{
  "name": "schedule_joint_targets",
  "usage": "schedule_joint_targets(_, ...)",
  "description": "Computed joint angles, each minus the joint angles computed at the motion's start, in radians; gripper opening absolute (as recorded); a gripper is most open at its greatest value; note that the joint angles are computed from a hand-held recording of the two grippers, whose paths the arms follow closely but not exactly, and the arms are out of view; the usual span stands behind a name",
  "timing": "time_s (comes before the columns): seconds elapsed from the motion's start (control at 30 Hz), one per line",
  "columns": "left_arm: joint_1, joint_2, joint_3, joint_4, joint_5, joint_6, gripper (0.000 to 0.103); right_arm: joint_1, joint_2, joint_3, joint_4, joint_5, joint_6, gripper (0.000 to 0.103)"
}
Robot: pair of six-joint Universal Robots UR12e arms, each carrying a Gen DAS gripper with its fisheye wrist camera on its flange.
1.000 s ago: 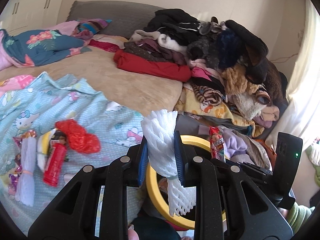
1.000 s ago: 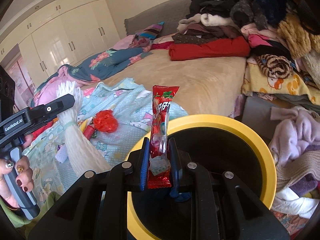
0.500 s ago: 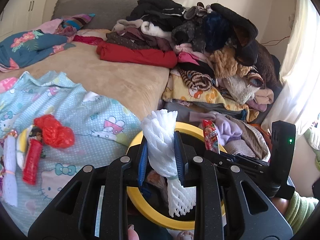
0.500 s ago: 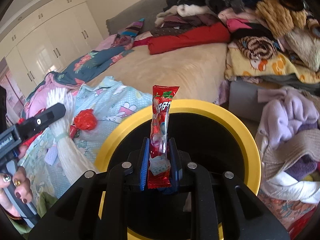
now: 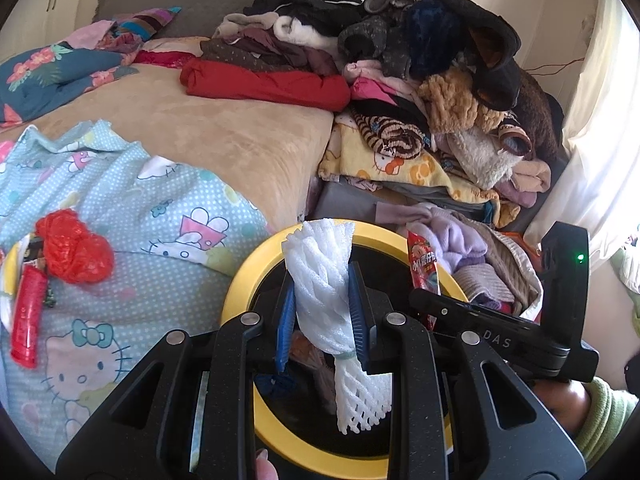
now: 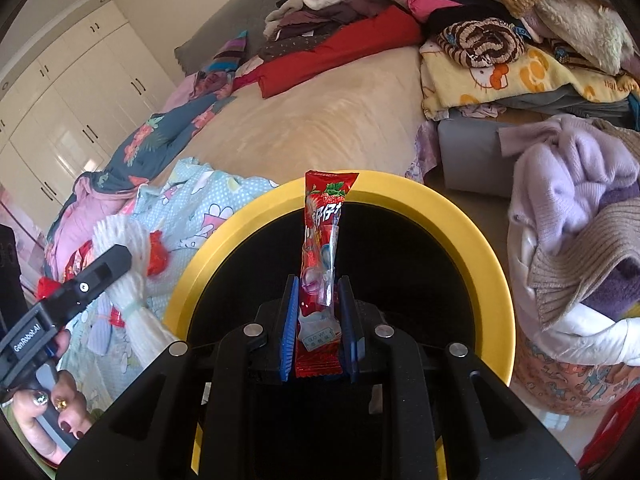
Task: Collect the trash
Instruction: 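Open both tools to drop the net and packet into the bin, then move both tools back toward the remaining trash on the sheet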
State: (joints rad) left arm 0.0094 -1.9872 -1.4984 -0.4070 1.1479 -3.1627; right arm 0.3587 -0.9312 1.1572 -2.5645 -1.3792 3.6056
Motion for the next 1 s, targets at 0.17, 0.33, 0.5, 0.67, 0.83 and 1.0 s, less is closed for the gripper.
schedule_joint_targets(0.17,0.000,-0.007,-0.001,0.008,-0.006,0.005,0.024,-0.001,0.005,-0.005,0.004,-0.007,0.015,0.023)
schedule_joint_targets(0.33,-0.001,-0.004,-0.011,0.025,0.006,-0.008,0.060,-0.003,0.004,0.004,-0.012,-0.030,0.046,0.043)
schedule_joint_targets(0.5,0.000,0.006,-0.032,0.079,0.038,-0.024,0.085,-0.001,0.004,0.008,-0.049,-0.044,0.052,0.056)
schedule_joint_targets(0.67,0.006,0.023,-0.059,0.139,0.085,-0.048,0.092,0.006,0.005,0.010,-0.100,-0.064,0.030,0.067)
schedule_joint_targets(0.83,0.019,0.036,-0.075,0.176,0.114,-0.082,0.092,0.017,0.011,0.000,-0.127,-0.091,-0.022,0.075)
schedule_joint_targets(1.0,0.033,0.049,-0.097,0.217,0.146,-0.100,0.092,0.028,0.017,-0.009,-0.142,-0.110,-0.048,0.077)
